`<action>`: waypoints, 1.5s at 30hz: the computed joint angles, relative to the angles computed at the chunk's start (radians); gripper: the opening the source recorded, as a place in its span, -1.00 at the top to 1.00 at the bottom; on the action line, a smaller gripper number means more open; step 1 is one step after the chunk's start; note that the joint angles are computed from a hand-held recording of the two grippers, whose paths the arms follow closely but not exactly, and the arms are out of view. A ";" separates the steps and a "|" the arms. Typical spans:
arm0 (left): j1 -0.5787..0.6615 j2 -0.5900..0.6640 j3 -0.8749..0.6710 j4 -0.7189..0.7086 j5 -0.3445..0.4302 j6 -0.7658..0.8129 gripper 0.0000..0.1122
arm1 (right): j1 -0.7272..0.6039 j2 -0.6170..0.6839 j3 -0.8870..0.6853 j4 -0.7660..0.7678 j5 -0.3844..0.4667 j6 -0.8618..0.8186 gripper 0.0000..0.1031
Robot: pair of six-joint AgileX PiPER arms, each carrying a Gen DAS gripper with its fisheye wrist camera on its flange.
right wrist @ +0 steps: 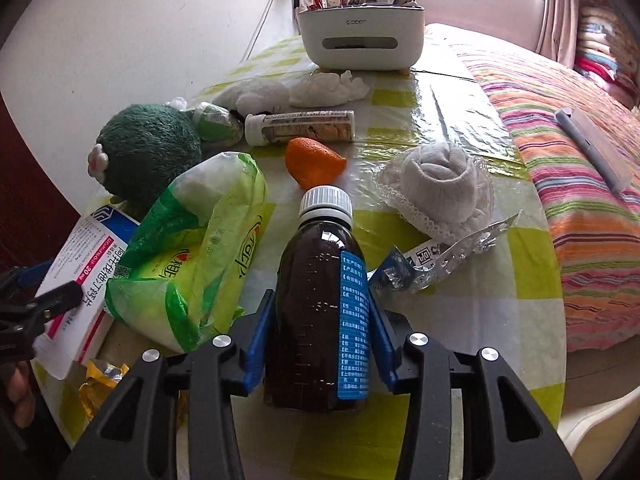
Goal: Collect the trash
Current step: 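Grasp the brown medicine bottle with the right tool while the left tool grasps the white ointment tube, then carry the bottle and the tube in both tools toward the cream bin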
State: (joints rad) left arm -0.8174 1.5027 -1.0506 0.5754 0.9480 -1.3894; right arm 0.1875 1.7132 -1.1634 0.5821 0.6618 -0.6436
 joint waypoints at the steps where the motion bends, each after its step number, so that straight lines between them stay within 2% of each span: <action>1: 0.007 -0.007 0.010 -0.008 -0.018 -0.005 -0.68 | -0.005 -0.003 0.005 0.011 0.004 -0.013 0.18; 2: 0.011 -0.010 0.015 -0.011 -0.027 -0.010 -0.64 | -0.008 -0.008 0.011 0.023 0.003 -0.026 0.18; 3: 0.015 -0.016 0.023 -0.015 -0.043 -0.008 -0.48 | -0.013 -0.019 0.025 0.038 -0.002 -0.045 0.18; 4: 0.021 -0.025 0.034 -0.026 -0.070 0.004 -0.24 | -0.018 -0.030 0.037 0.053 -0.004 -0.064 0.18; 5: 0.029 -0.038 0.044 -0.047 -0.110 0.027 -0.09 | -0.023 -0.039 0.047 0.069 -0.005 -0.080 0.18; 6: 0.031 -0.043 0.047 -0.057 -0.129 0.039 0.22 | -0.031 -0.055 0.062 0.092 -0.004 -0.103 0.18; 7: 0.026 -0.046 0.046 -0.060 -0.142 0.046 0.32 | -0.036 -0.068 0.072 0.103 -0.002 -0.115 0.19; 11: -0.042 -0.005 -0.003 0.020 -0.064 -0.008 0.41 | -0.058 -0.116 0.112 0.168 0.004 -0.176 0.18; 16: -0.084 -0.005 -0.020 0.087 -0.017 -0.067 0.51 | -0.092 -0.181 0.152 0.245 0.020 -0.244 0.18; 27: -0.244 0.009 -0.141 0.247 0.180 -0.195 0.52 | -0.160 -0.269 0.199 0.308 0.078 -0.321 0.18; 33: -0.287 0.076 -0.271 0.266 0.217 -0.152 0.52 | -0.223 -0.302 0.222 0.318 0.103 -0.358 0.18; 45: -0.345 0.255 -0.568 0.257 0.246 -0.023 0.51 | -0.373 -0.347 0.248 0.328 0.165 -0.418 0.18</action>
State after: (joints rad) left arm -1.1623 1.7573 -1.6181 0.8324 1.1938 -1.4129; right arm -0.1850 1.3667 -0.9156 0.9100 0.8267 -1.0618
